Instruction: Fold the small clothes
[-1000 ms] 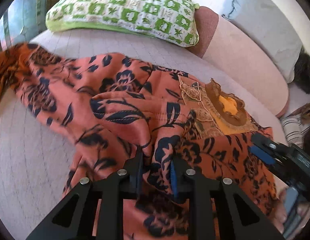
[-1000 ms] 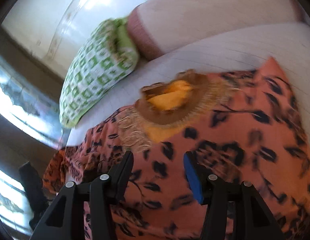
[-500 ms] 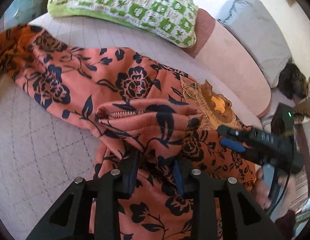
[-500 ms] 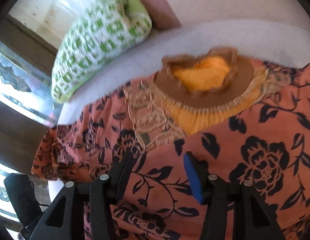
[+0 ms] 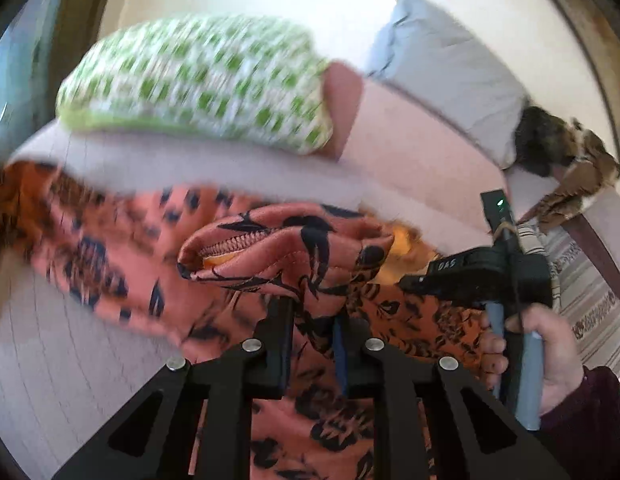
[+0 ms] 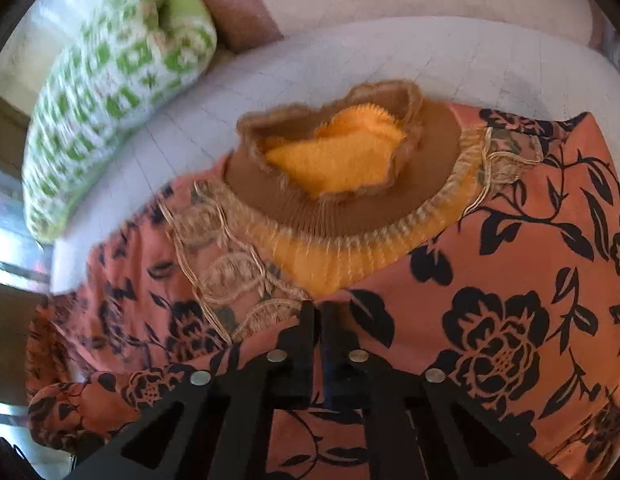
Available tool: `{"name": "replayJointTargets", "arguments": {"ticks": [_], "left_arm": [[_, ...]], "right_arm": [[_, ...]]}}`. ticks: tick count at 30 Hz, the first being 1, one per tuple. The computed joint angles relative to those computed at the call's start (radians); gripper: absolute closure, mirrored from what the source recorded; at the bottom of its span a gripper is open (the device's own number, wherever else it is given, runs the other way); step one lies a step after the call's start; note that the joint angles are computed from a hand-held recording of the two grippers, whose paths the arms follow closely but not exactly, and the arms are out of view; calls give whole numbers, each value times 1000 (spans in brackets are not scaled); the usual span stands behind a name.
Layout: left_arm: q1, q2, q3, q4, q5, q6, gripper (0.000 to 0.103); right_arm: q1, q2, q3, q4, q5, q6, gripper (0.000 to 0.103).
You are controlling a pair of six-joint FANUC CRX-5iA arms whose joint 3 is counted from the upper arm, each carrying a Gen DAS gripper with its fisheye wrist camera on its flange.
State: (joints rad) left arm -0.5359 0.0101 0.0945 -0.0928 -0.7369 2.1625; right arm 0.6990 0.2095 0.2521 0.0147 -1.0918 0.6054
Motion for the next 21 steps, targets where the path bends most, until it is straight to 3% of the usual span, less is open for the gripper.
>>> {"name": "replayJointTargets", "arguments": {"ticks": [2, 5, 6, 8, 10, 12, 13, 18, 21], "left_arm": [[-24, -1, 19, -80, 48, 9, 85], [-27, -10, -12, -116, 216, -79, 83], [-29, 10, 12, -134, 199, -82, 75], [0, 78, 80, -90, 50, -64, 70], [64, 92, 51, 54, -8, -57, 70], [109, 83, 38, 85, -104, 40, 71], [124, 61, 13, 85, -109, 66, 71], [80, -17, 41, -218, -242, 278, 70], [92, -34, 43, -274, -309, 336, 70]], "right_arm": [[1, -38, -58, 57, 56, -52, 102], [-12, -96, -143, 135, 159, -137, 103], [-5, -110, -171, 199, 177, -187, 103], [-2, -126, -203, 305, 188, -260, 103], [-30, -127, -183, 213, 213, -200, 103], [-57, -124, -146, 43, 228, -50, 102], [-59, -117, -124, -22, 219, 24, 99], [-34, -98, -68, -253, 227, 245, 99], [9, -50, -3, -334, 167, 316, 99]]}}
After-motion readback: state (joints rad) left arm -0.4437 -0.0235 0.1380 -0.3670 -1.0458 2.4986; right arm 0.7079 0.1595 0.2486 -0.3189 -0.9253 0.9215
